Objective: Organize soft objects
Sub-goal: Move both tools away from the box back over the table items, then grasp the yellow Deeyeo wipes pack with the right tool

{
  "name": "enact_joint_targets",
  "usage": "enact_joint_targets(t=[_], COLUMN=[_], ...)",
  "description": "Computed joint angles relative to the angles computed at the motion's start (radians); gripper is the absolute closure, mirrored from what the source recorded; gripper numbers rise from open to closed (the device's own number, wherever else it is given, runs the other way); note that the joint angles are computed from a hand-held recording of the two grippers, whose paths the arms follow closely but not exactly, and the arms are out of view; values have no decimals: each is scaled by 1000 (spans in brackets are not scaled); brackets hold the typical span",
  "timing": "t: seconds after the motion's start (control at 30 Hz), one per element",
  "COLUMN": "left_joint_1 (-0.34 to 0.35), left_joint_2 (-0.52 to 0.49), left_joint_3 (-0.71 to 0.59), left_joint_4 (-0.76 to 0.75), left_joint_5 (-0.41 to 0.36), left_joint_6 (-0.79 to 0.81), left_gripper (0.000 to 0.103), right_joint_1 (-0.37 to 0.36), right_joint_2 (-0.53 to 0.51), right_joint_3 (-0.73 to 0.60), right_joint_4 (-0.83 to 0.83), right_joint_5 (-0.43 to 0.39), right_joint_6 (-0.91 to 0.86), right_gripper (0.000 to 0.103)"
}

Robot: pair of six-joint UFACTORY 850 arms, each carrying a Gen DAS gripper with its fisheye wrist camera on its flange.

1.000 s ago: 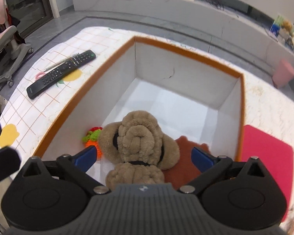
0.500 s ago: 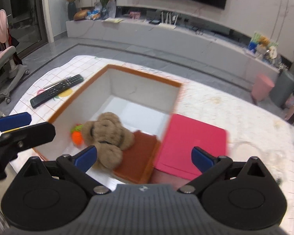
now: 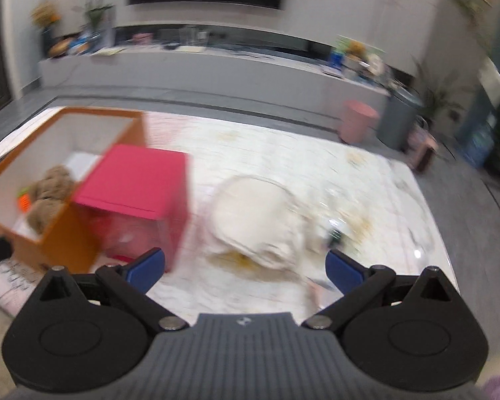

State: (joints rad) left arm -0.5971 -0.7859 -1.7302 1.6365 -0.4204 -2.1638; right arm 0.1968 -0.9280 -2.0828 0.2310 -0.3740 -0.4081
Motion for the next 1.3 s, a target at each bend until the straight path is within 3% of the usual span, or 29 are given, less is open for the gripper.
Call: enact_joint_targets(t=[0.23,0.47,0.6,0.73,0.93,1.1,1.2,1.3], left_joint_1=[-34,-67,-78,-83,-89,-72,-63,-58], left_joint_2=[-112,-280,-371,-402,-374,-351,-345,-329], left_joint_3=[-139,-353,-481,-500,-404,-363,-358,-338], left_joint_4=[-76,-16,-113,-119,40,128,111,128], left_joint_5=[10,-38,-26,4,13,83,107,110], left_joint_6=[125,98,230,238,130,-30,-32,-80], left_gripper=[5,5,5,5,5,5,5,5], right_joint_1=[-66,-92,-114,-130,-144,-140,-130,-134], right_joint_2=[-61,-125,-156,-195,-237,-321,-351,-369], right_joint_3=[-26,-62,-87,-127,-147,-275,-315,-340], right_joint_4=[77,-133,-42,38,201,120,13,77], right_joint_5=[9,43,27,18,66,-27,-44,-73], right_joint_6=[27,168,99,64,-78,-25,63,-1], right_gripper=[3,3,3,3,3,3,3,3])
